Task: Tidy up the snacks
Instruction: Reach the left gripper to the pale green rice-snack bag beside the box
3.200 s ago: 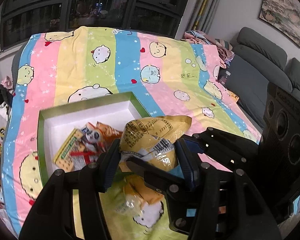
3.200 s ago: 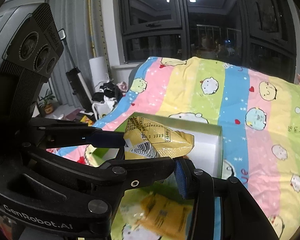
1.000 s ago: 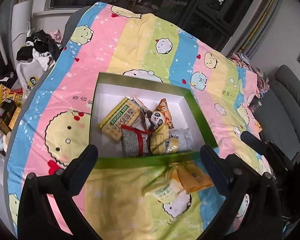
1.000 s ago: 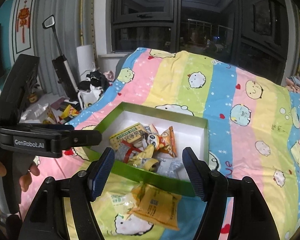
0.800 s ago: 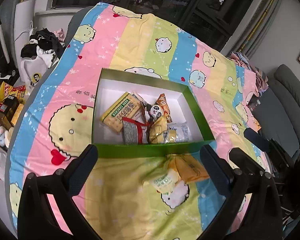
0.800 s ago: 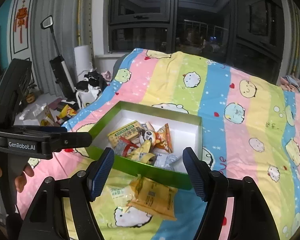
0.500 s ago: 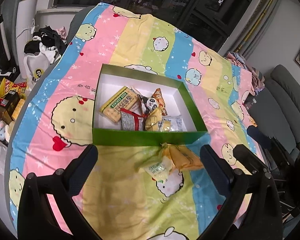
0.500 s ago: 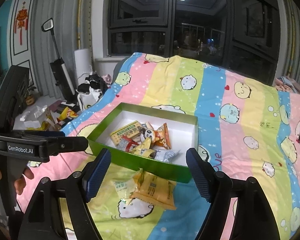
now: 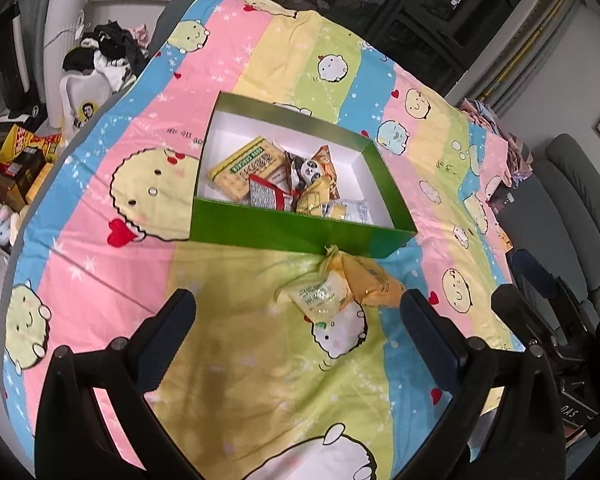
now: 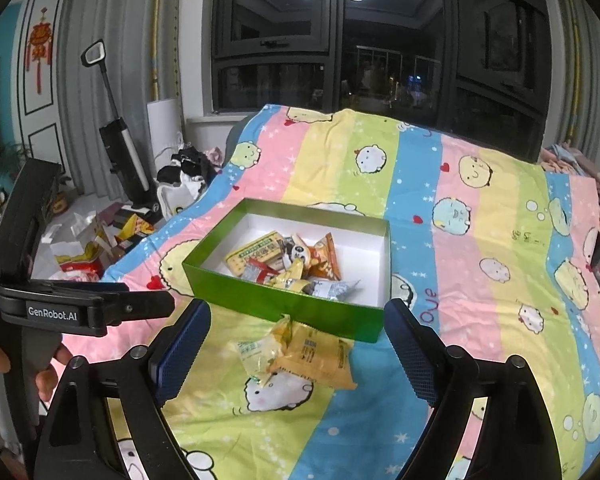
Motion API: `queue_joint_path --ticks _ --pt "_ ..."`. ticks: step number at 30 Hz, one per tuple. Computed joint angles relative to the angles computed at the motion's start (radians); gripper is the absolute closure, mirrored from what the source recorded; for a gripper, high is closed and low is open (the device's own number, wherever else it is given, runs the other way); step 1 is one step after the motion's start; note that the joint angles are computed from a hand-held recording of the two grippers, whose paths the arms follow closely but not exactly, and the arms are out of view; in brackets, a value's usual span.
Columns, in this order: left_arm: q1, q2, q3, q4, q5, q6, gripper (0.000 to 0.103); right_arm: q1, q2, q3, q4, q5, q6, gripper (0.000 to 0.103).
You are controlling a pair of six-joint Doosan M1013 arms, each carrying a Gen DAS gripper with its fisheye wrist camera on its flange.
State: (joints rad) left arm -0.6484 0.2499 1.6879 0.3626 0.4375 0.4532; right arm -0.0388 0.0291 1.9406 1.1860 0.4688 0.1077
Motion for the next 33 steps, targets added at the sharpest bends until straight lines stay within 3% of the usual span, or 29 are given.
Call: queue_joint_path --ticks 15,23,29,33 --pt "0.013 0.042 0.008 -0.195 -0.015 0.152 0.001 -0.007 0.049 0.005 -0.142 0.068 0.16 0.015" --pt "0.009 0.064 0.008 -0.14 -0.016 0.119 0.001 -0.027 0.103 0.009 -0.193 0.157 0.247 0.015" --pt "0.01 0.1 -0.015 -0.204 -0.018 0.24 0.001 -0.043 0.159 -0.006 -0.185 0.261 0.27 0.015" --pt "0.02 0.127 -0.039 -0.293 -0.028 0.378 0.001 -0.037 0.185 -0.016 -0.145 0.284 0.246 0.019"
